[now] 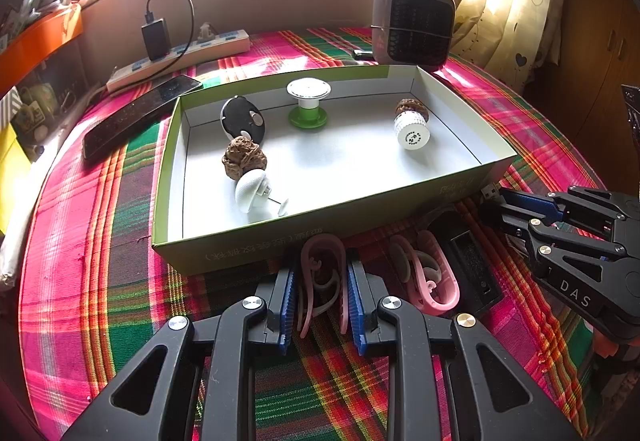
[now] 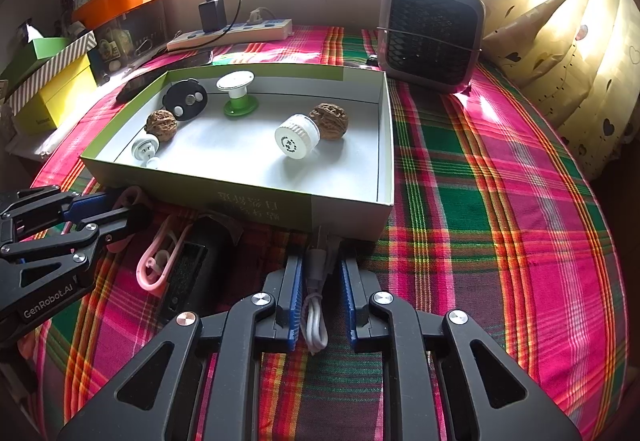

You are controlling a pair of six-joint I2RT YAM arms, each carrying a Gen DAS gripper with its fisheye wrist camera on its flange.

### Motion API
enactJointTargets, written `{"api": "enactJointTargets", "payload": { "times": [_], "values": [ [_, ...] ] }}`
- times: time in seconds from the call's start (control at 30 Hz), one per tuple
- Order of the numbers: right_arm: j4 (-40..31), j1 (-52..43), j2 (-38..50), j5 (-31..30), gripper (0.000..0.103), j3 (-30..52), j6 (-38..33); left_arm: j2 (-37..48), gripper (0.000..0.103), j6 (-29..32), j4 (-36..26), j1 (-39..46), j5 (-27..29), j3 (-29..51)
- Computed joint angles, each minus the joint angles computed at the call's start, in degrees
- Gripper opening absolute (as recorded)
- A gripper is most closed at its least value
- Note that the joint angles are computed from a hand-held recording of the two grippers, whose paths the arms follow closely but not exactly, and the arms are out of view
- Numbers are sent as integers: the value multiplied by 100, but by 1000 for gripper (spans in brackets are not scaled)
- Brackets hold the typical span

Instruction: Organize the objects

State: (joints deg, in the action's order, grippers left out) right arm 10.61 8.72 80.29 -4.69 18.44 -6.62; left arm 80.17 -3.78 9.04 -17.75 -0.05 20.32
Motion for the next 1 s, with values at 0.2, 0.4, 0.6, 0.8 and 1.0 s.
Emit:
{"api": "enactJointTargets", "payload": {
  "times": [0.2, 0.4, 0.6, 0.8, 1.0],
  "values": [
    [-32, -23, -41, -35, 16, -15, 32, -51, 21, -13, -80, 42, 38, 20],
    [-81, -88, -108, -101, 16, -43, 31, -77, 21, -29, -115, 58, 49, 27],
    [-101, -100, -196, -144, 16, -90, 39, -237, 21, -63, -170, 85, 46, -40],
    [-158, -131, -361, -201, 16, -137, 52, -449, 21, -100, -294, 52, 17, -69],
    [-264, -174, -560, -254, 16, -178, 44, -710, 21, -138, -460, 16, 0, -90]
  ]
}}
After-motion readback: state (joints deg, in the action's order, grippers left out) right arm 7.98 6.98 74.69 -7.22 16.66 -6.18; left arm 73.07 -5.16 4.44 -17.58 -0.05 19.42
